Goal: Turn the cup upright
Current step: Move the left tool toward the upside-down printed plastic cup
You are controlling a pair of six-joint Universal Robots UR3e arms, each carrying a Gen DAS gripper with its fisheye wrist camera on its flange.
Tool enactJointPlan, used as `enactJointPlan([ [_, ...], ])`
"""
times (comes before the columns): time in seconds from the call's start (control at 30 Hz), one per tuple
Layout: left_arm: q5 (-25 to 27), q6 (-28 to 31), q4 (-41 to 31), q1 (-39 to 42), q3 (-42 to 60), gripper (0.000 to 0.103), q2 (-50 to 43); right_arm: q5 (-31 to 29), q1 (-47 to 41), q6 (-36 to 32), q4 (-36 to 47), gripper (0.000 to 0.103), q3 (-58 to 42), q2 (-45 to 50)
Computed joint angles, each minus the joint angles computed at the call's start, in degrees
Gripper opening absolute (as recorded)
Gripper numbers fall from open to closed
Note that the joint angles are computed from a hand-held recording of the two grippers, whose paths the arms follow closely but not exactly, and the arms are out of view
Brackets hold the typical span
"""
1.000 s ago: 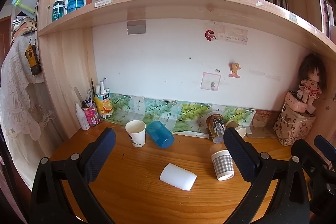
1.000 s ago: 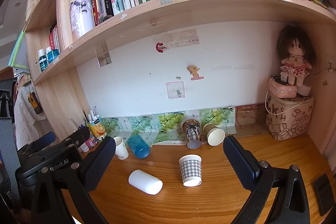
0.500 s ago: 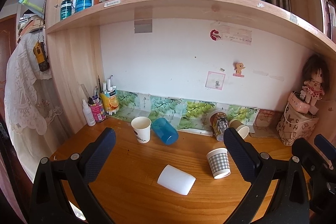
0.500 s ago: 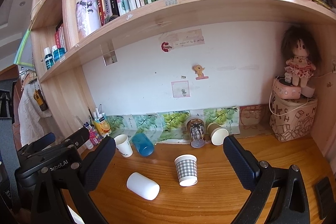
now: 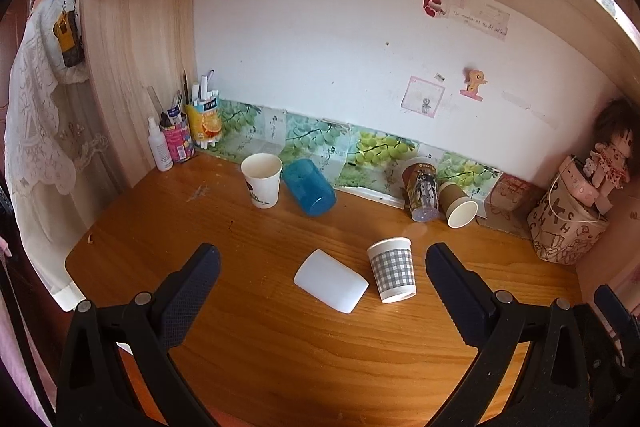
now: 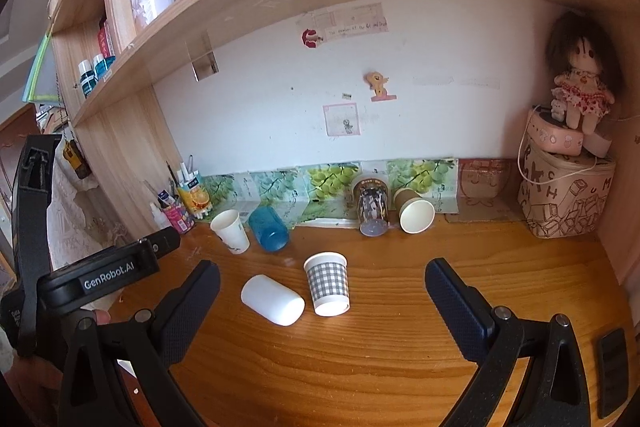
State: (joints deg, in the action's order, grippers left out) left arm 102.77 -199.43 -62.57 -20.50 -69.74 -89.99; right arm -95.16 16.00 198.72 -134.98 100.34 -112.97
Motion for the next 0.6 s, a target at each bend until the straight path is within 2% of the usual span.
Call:
enactJointPlan([
  [0.1,0.5,-1.4,-2.1,-0.8,2.4,0.102,-2.1,5.0,-4.3,-1.5,3.2,0.103,1.6,-2.6],
  [0.27,-1.6,-1.8,-6.7,-0.8,7.8,0.102,-5.7,13.5,-12.8,-3.9,6.9,0.103,5.3,-7.5],
  [0.37,-0.5,-3.2,-9.4,-1.5,11.7,0.102,-8.2,18.2,-18.2,-5.2,9.1,0.103,6.9,-10.0],
  [0.6,-2.5,-3.4,-16.6,-1.2,25.0,0.102,-16.3,25.9,-28.7,-8.7,14.5,0.103,10.2,-16.2],
])
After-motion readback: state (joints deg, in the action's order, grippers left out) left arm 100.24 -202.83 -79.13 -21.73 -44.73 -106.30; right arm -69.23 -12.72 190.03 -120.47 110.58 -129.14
